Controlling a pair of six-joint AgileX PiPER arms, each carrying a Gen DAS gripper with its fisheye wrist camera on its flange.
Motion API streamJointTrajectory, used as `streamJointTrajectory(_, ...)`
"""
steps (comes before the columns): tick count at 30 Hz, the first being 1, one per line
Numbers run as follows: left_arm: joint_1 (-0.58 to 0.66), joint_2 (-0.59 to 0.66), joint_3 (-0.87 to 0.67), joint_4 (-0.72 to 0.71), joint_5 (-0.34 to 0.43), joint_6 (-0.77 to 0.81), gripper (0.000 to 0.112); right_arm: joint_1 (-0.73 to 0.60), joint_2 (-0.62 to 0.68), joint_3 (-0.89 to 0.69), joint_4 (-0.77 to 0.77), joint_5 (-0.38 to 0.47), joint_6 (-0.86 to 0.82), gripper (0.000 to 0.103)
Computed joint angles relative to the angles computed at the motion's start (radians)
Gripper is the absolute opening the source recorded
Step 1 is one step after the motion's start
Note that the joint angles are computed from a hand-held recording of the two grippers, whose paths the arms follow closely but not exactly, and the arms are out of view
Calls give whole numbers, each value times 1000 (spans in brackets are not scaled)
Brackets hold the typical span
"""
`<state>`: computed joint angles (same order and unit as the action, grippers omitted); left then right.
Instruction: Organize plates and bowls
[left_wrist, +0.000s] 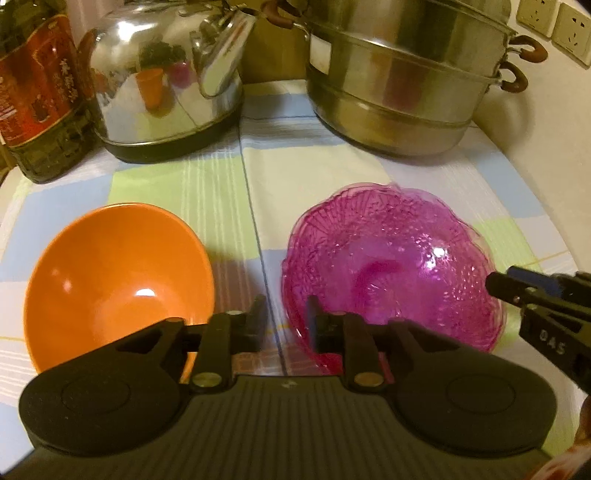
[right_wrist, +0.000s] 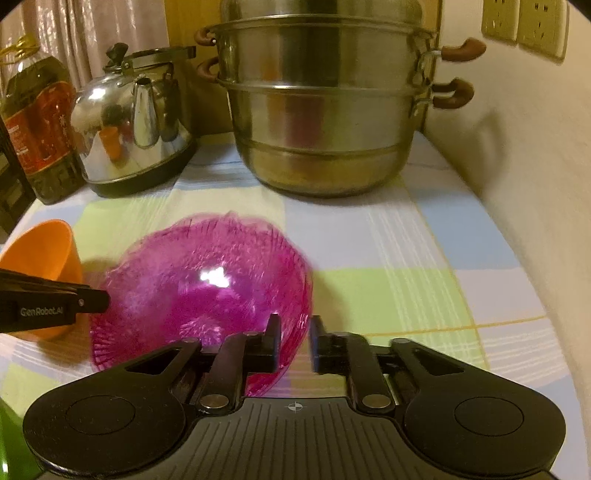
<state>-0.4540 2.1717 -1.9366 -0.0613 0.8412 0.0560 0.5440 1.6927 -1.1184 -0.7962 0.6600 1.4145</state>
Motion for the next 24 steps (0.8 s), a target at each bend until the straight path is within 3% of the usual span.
streamJointTrajectory(2,6,-34,51,-9,-48,-2,23,-5,-28,33,-40,-34,50,34)
streamJointTrajectory(8,32,-179,221,-70,-142,-11,23,-16,-128,112,-101,-54,205,36)
streamJointTrajectory(11,38,-273,315,-102,-170,7,25,3,-187,139,-102,-21,240,36)
streamJointTrajectory(16,43,-459,498,-167,-205,36,29,117,-297,162,-88,122,304,36)
streamJointTrajectory(24,33,-758,793,-182,-215,-9,30,458,-394,135,-30,436,425,36)
